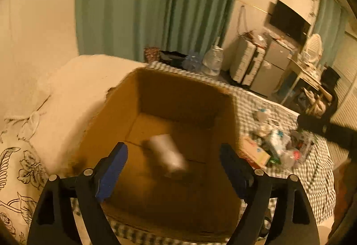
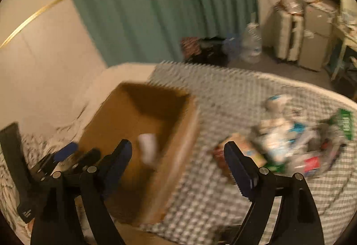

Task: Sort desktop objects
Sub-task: 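Open both tools over the cardboard box to drop the held items, then grasp the amoxicillin box with the left tool while the right tool grasps the floss-pick jar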

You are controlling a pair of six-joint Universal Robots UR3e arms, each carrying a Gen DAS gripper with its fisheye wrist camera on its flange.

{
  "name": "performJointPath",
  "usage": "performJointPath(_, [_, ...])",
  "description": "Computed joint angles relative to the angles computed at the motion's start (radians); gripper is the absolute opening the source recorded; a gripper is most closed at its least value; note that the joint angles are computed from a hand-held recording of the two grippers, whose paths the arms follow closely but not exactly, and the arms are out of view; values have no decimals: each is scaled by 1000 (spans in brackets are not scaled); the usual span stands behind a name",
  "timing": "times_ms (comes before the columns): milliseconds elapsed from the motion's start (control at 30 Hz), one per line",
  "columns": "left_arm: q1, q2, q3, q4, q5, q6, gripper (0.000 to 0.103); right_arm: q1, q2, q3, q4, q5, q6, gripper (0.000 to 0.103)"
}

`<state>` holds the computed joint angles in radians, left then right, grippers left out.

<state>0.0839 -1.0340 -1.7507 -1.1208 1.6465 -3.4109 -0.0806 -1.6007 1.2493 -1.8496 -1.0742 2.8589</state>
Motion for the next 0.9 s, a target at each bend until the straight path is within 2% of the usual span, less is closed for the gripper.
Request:
performJointPath(67, [-136, -103, 74, 36, 70, -51, 98, -124, -57, 22, 37, 42, -66, 85])
performJointPath(233, [-410, -371, 302, 68, 198, -158, 103, -426, -167, 129, 71, 105, -210, 85])
performJointPath(367, [-529, -591, 479, 75, 254, -206, 103, -601, -208, 260, 37, 148, -284, 85])
performJointPath(433, [-540, -665, 515, 82, 236, -213, 103, -649, -216, 355, -22, 151, -297, 85])
performJointPath(567, [-544, -782, 535, 108, 189, -283, 103, -687, -226, 552, -181, 160, -308, 88])
performJointPath(667, [-543, -875, 549, 129, 158, -324, 103, -641, -190, 650, -317, 111, -325, 90])
performJointPath(767, [-528, -957, 591, 95, 147, -347, 103, -583, -116, 688, -436, 87, -319, 91])
performJointPath(900, [-492, -1049, 670, 80, 133, -394, 103, -503, 16, 655, -548, 59, -311, 91])
